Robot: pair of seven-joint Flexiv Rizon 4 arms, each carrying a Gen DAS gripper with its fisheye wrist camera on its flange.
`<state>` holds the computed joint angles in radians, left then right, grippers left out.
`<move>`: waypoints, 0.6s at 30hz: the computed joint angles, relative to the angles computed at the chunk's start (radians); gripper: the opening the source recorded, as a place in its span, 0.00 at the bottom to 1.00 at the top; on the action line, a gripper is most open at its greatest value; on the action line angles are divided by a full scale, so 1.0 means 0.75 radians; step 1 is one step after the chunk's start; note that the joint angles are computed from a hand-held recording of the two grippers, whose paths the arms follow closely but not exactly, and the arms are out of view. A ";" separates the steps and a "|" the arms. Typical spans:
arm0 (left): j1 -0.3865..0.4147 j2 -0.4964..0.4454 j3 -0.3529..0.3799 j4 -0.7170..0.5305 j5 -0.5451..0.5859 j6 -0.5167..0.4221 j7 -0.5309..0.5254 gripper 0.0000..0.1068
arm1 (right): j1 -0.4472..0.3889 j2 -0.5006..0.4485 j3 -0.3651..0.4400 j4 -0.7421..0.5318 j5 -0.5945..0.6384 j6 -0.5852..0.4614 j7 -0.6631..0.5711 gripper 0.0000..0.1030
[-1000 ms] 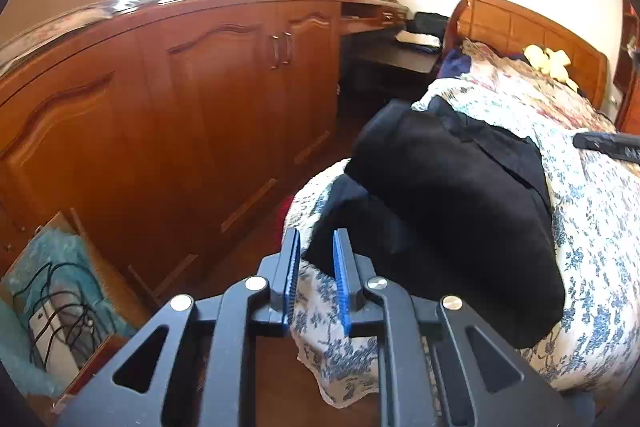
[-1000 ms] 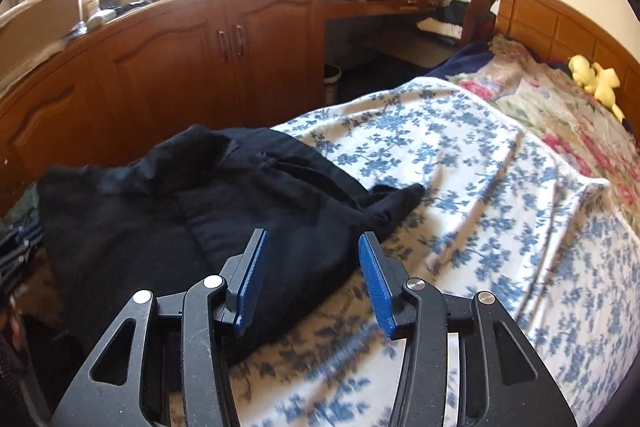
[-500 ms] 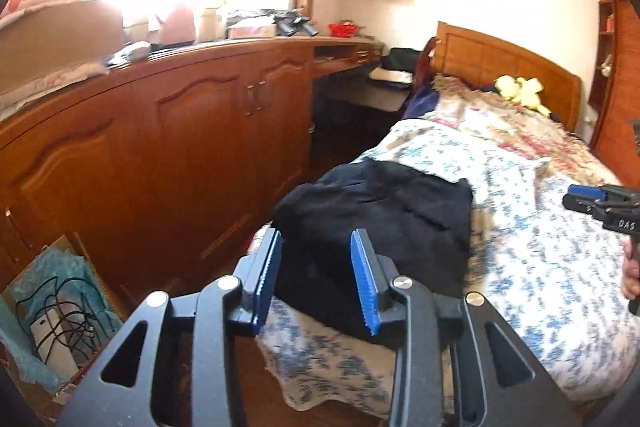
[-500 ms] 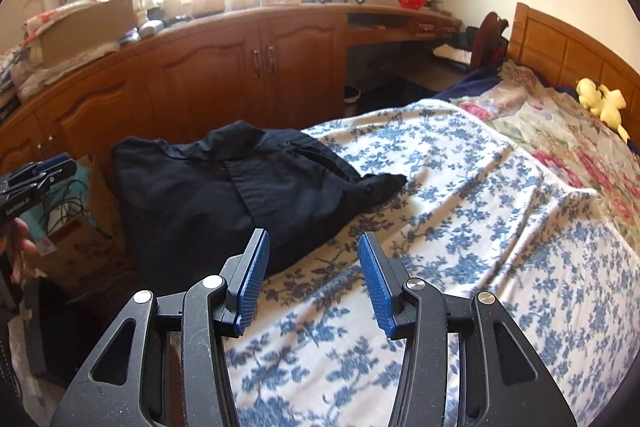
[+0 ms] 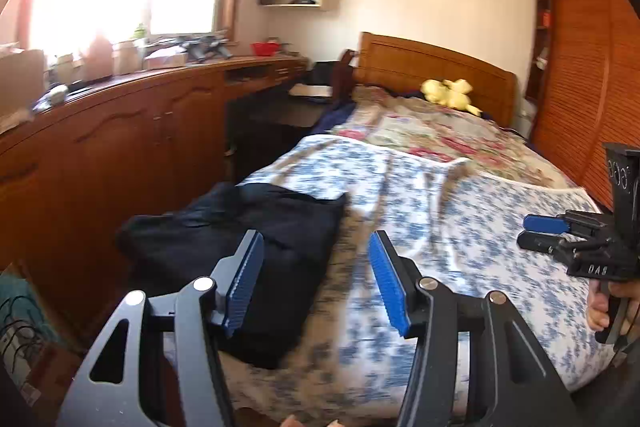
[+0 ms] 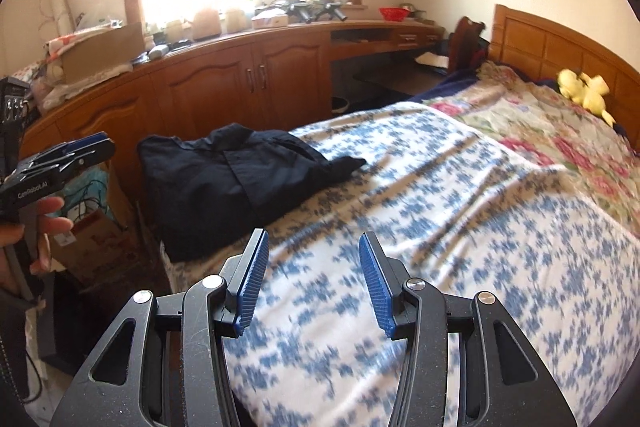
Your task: Fold large clothes
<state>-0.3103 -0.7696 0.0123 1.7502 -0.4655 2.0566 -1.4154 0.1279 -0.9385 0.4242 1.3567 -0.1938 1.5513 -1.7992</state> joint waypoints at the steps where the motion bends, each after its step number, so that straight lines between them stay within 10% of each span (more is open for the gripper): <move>1: -0.052 -0.014 0.033 -0.028 -0.037 -0.011 0.021 0.51 | -0.015 0.019 -0.001 0.037 0.007 0.019 -0.005 0.52; 18: -0.502 -0.245 0.245 -0.441 -0.261 -0.261 0.116 0.51 | -0.237 0.311 -0.152 0.706 0.003 0.582 0.169 0.81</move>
<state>-0.6871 -0.9536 0.1958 1.4196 -0.6613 1.8610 -1.3287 -0.0495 -0.7054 0.3103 1.8859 -0.1914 1.9881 -1.6723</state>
